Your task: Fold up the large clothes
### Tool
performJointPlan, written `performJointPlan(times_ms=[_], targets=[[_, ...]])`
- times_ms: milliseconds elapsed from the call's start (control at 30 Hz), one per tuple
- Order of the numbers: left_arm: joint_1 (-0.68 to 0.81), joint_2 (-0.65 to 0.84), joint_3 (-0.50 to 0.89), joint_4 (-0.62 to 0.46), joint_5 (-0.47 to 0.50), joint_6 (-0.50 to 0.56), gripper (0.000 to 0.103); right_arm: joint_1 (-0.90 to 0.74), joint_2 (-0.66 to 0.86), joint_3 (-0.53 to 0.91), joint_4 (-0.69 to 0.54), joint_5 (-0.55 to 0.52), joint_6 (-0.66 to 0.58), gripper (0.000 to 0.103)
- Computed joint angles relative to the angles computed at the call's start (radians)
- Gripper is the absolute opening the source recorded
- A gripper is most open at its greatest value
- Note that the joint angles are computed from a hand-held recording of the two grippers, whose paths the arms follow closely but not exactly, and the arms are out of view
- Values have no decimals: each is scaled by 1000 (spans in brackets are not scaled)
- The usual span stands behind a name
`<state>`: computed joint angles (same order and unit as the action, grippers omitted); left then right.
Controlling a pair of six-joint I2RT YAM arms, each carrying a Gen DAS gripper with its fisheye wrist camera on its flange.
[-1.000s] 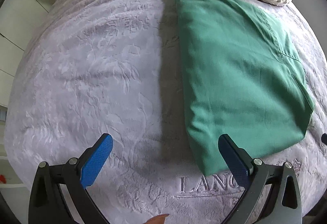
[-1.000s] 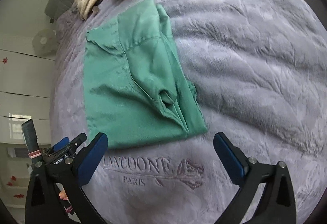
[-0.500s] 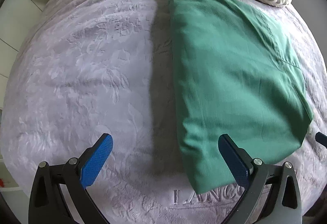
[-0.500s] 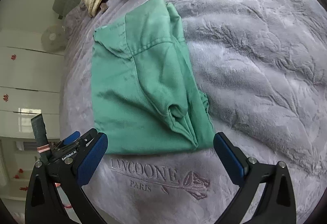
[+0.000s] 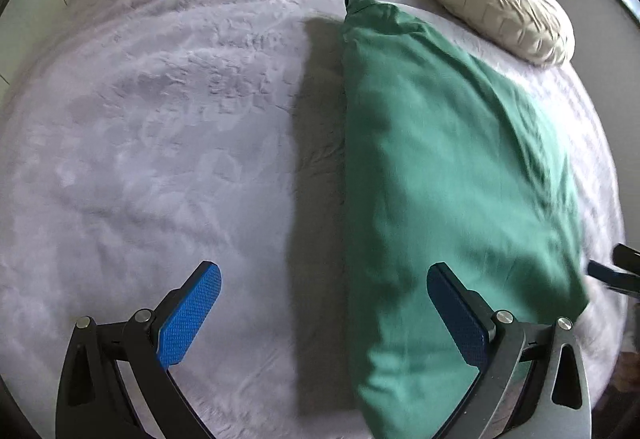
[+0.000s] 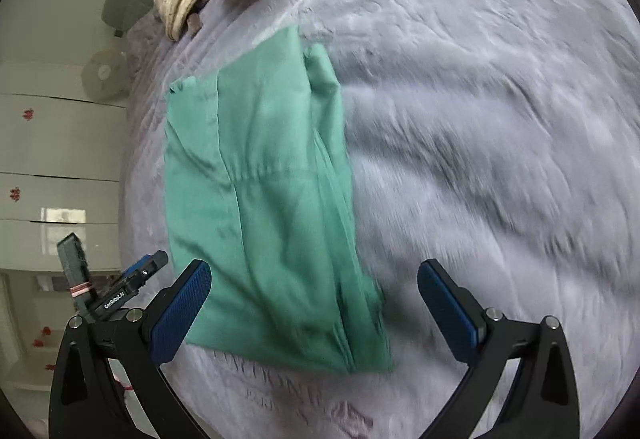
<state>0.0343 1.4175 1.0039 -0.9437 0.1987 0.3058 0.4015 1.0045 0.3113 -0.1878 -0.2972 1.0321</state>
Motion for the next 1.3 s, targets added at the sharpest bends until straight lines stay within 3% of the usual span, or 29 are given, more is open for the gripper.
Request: performJointPlan(times_ms=[233, 333, 500, 567, 667, 733, 800, 833, 867, 900, 933, 1067, 1233, 1300], targets=[[27, 178, 47, -23, 189, 81, 103, -180, 369, -4, 423, -226, -96, 103], [-3, 219, 40, 0, 243, 101, 103, -222, 511, 17, 549, -283, -116, 103], [-108, 249, 7, 80, 280, 45, 103, -244, 639, 66, 719, -373, -121, 103], [-149, 235, -20, 132, 247, 11, 103, -215, 671, 107, 722, -364, -125, 103], [-151, 239, -13, 116, 253, 23, 103, -188, 727, 162, 675, -353, -154, 103], [-144, 240, 0, 93, 262, 35, 98, -188, 733, 150, 701, -348, -125, 103], [-128, 221, 3, 76, 272, 51, 85, -192, 724, 134, 728, -340, -86, 100], [-117, 205, 4, 65, 283, 59, 81, -185, 714, 127, 733, -332, -70, 86], [-112, 195, 6, 57, 291, 61, 73, -179, 702, 115, 724, -321, -68, 59], [-99, 191, 15, 41, 307, 70, 65, -177, 694, 110, 711, -318, -64, 45], [-83, 188, 30, 13, 331, 81, 62, -178, 689, 70, 792, -337, -15, 31], [-36, 168, 83, -94, 388, 149, 49, -135, 584, -24, 935, -320, 86, 27], [61, 130, 176, -305, 420, 339, 49, 15, 405, -101, 1006, -175, 273, 27], [141, 131, 231, -427, 421, 463, 49, 84, 342, -112, 991, -109, 321, 27]])
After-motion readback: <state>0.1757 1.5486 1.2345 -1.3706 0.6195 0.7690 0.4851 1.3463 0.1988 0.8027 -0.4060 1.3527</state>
